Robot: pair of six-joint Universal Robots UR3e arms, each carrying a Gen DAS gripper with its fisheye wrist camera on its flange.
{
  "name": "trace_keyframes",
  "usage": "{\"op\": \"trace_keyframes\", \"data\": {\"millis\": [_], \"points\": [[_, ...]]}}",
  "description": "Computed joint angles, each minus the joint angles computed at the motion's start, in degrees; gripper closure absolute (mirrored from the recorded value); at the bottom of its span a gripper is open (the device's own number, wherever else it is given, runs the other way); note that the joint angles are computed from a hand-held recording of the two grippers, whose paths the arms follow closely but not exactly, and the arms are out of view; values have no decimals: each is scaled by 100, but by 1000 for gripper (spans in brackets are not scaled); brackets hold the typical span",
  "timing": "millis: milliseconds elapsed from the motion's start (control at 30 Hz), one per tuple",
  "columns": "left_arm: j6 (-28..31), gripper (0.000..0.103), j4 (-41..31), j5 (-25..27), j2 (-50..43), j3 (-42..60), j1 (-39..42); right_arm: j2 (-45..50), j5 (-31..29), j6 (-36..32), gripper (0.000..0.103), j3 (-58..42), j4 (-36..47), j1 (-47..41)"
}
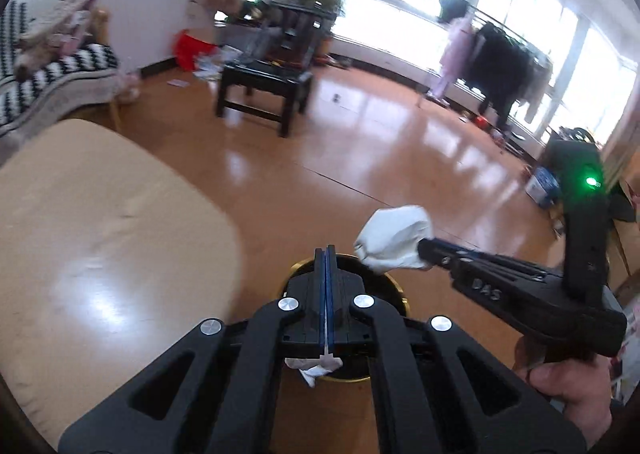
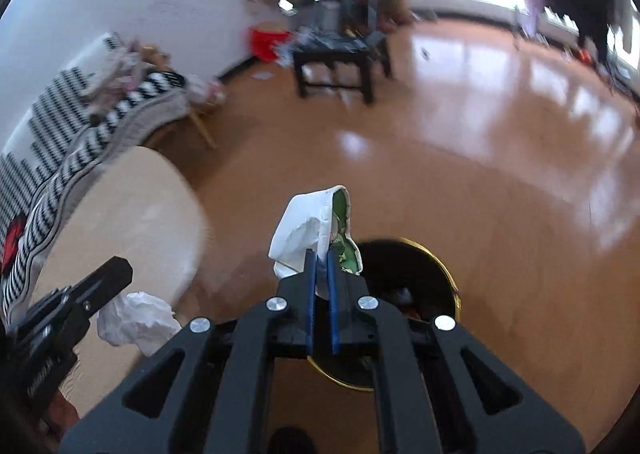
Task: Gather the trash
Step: 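Carry the tissue and paper cup to the black bin and release both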
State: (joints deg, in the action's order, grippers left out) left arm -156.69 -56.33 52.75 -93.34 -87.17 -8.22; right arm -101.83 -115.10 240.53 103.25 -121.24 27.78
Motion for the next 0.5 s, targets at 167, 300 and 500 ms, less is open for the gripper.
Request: {"op": "trace_keyframes", "data": {"millis": [167,300,500], "points": [[-359,103,648,263,-698,-125,-650,-1041,778,-307,96,1342,-205,-966],[-601,103,928,573,-1279,68,-999,-1079,990,-426,96,1572,-298,-1228],[-580,103,886,735,-1943,641,-1266,-858,1113,-586,96,1564,-387,-1389]]}}
